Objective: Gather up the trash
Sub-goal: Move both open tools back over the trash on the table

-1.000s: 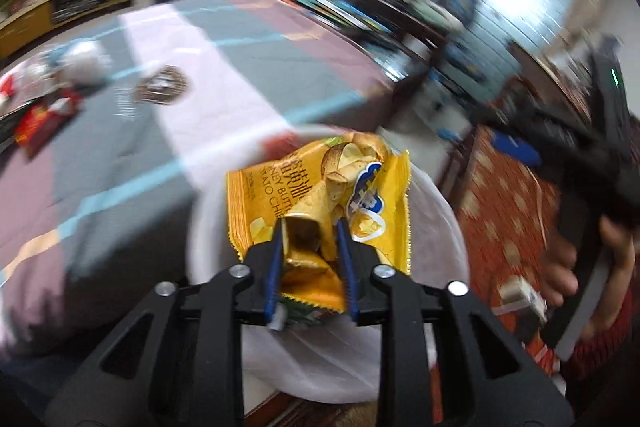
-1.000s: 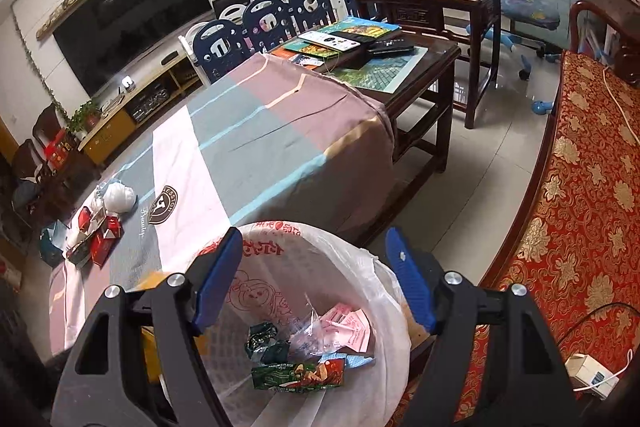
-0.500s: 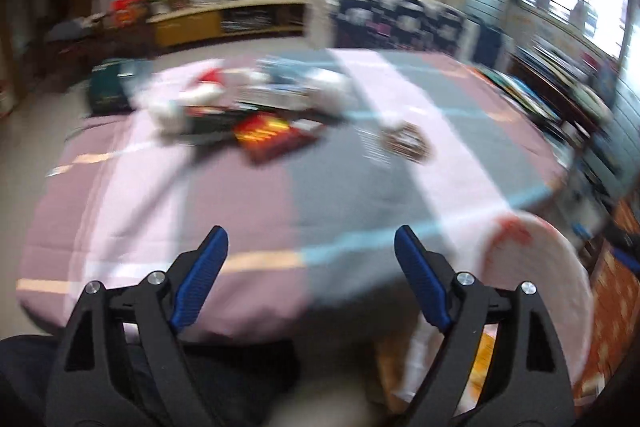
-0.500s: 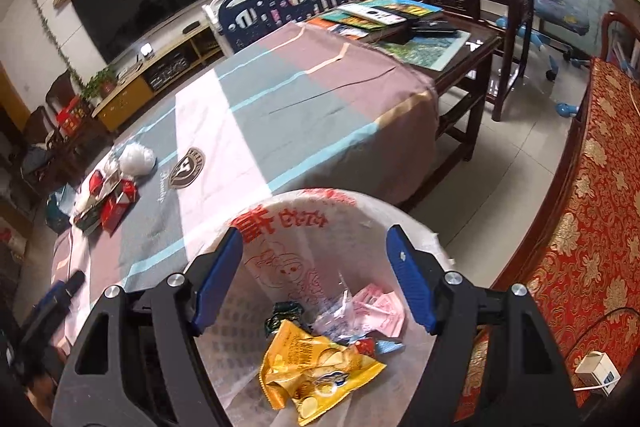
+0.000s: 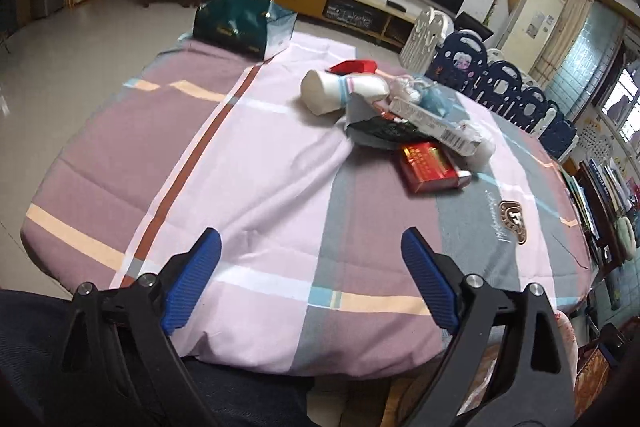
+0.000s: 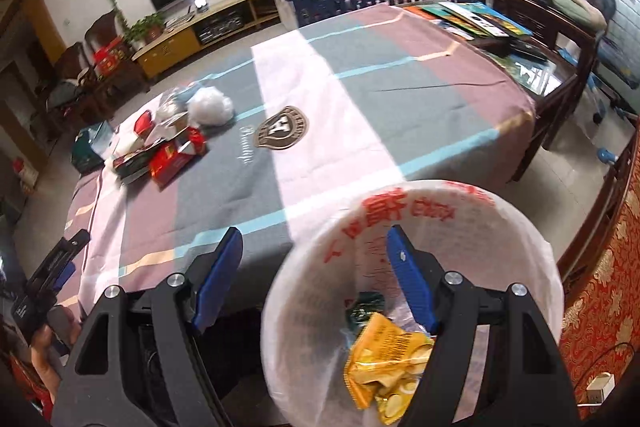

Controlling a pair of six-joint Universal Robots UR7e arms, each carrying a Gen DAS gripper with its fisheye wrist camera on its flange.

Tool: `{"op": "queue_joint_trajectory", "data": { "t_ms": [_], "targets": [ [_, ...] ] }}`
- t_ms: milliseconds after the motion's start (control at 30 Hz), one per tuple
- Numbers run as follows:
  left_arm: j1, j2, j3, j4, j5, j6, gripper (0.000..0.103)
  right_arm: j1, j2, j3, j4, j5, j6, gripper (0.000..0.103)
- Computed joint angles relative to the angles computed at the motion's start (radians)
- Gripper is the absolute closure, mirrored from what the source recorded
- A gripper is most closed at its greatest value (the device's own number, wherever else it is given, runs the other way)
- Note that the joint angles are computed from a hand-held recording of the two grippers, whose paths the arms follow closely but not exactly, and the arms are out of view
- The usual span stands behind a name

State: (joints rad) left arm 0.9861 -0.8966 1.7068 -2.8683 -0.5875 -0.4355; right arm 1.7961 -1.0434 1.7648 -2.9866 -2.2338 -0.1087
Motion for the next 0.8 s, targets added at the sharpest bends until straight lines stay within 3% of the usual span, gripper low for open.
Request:
{"op": "queue_joint_trajectory", "data": {
  "t_ms": [367,800],
  "targets": [
    [0.019,-0.02,0.021,-0.01,-0.035,-0.057,0.012,0.053,0.113,-0.089,0.089,0.014,0.017,0.03],
    [0.019,-0.019,0.022,-0.021,-0.035,-0.064,0.012,0.063,0.141,-0.12,0.119,0.013,0.026,0.03]
  ]
}}
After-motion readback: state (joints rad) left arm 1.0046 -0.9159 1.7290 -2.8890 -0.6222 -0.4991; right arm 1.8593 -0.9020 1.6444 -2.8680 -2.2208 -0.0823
